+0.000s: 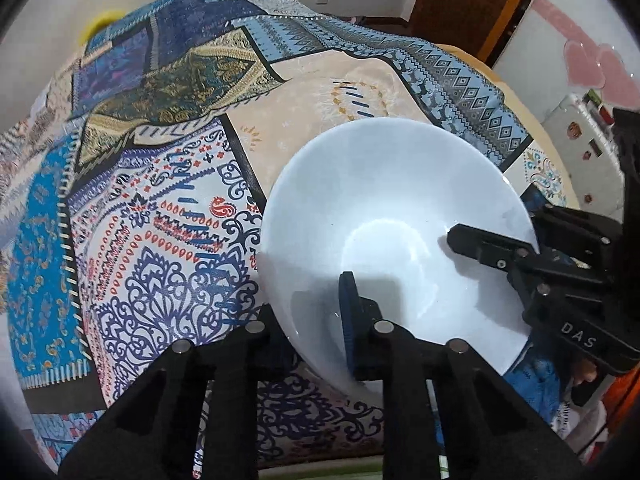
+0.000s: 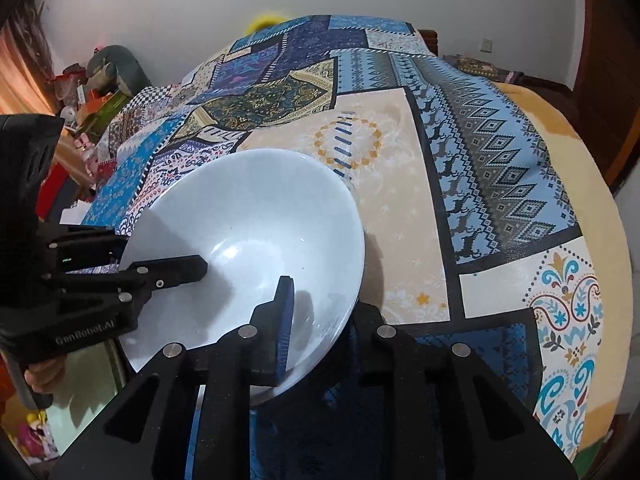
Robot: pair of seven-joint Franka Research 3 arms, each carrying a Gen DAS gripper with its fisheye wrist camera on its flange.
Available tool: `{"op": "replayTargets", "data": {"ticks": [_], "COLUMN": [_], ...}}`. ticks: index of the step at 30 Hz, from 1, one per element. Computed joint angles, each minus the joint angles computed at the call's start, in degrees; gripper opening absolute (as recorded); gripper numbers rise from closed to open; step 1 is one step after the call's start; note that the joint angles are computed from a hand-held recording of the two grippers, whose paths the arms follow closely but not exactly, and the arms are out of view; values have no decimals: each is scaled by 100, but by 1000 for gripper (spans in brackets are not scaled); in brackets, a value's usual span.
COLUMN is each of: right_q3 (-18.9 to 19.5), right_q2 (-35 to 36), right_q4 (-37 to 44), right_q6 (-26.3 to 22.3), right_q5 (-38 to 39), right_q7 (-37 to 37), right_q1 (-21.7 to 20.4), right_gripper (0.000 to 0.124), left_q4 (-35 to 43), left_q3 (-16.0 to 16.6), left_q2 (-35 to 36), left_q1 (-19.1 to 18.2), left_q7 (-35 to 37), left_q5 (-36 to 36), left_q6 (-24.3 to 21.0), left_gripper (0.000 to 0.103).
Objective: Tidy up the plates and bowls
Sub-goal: 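Lift the white bowl with both grippers and carry it toward the bowl stack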
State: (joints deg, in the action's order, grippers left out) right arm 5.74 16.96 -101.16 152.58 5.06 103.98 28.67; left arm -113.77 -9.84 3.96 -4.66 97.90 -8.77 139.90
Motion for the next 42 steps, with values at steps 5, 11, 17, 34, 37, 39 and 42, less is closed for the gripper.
{"op": "replayTargets", "data": {"ticks": [5, 11, 17, 34, 37, 39, 42], "right_q3": [16, 33, 64, 247, 283, 307, 345], "right_q2": [-142, -371, -616, -988, -965, -946, -882], "right_q4": [-161, -351, -454, -450, -380, -333, -230], "right_q6": [112, 255, 314, 410, 392, 385, 401], "right_q5": [74, 49, -159, -980, -1084, -1116, -1151], "right_q7": [64, 212, 350, 952, 1018, 1035, 1045], "right_q1": [-14, 11, 69, 343, 411, 456, 544], "right_gripper": [19, 17, 17, 17, 17, 17, 17], "left_q4": [-188, -485, -795, -1817, -2030, -2170, -2372], "left_q3": [-1, 59, 179, 683, 780, 866, 985], "left_q2": [-202, -570, -1058, -2652, -2948, -3149, -3429], "left_q1": [-7, -86, -199, -469, -470, -481, -473], "left_q7": [24, 74, 91, -51, -108, -116, -83], "left_q5": [-81, -194, -231, -187, -134, -122, -62], "left_q6": [63, 208, 313, 449, 465, 457, 467], "left_gripper": [19, 19, 19, 19, 19, 19, 19]}}
